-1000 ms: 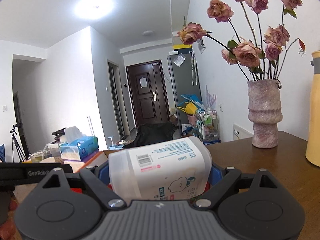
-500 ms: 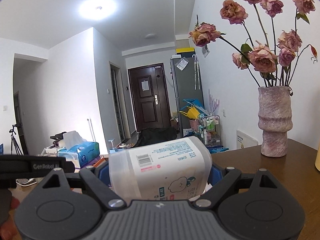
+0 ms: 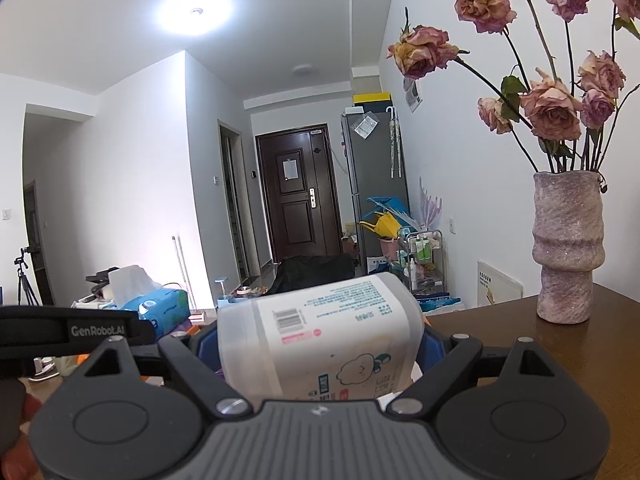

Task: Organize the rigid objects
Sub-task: 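Carry the plug adapter with the left tool while the right carries the jug to the box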

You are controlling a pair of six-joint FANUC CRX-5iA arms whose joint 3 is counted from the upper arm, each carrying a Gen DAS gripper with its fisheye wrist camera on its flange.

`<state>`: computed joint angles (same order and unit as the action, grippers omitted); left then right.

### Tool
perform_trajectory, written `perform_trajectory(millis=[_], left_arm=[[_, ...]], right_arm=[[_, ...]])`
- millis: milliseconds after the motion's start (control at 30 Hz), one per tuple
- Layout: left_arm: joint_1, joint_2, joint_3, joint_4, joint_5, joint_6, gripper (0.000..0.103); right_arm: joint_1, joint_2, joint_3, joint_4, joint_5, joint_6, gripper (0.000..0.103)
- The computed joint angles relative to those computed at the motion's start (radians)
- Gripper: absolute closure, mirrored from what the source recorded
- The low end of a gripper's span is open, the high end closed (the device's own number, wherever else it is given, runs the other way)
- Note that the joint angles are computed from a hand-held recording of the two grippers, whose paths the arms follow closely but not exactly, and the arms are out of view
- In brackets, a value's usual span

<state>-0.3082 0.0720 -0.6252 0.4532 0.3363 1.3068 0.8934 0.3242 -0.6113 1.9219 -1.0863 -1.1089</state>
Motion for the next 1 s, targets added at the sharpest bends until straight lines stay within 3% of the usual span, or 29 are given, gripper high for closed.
perform_trajectory(millis=[1000], left_arm=[[-0.018, 0.182, 0.167, 0.112, 0.011, -0.148, 0.050]], right_arm=[[-0.127, 0.093, 0.126, 0.050, 0.112, 0.106, 0.014]])
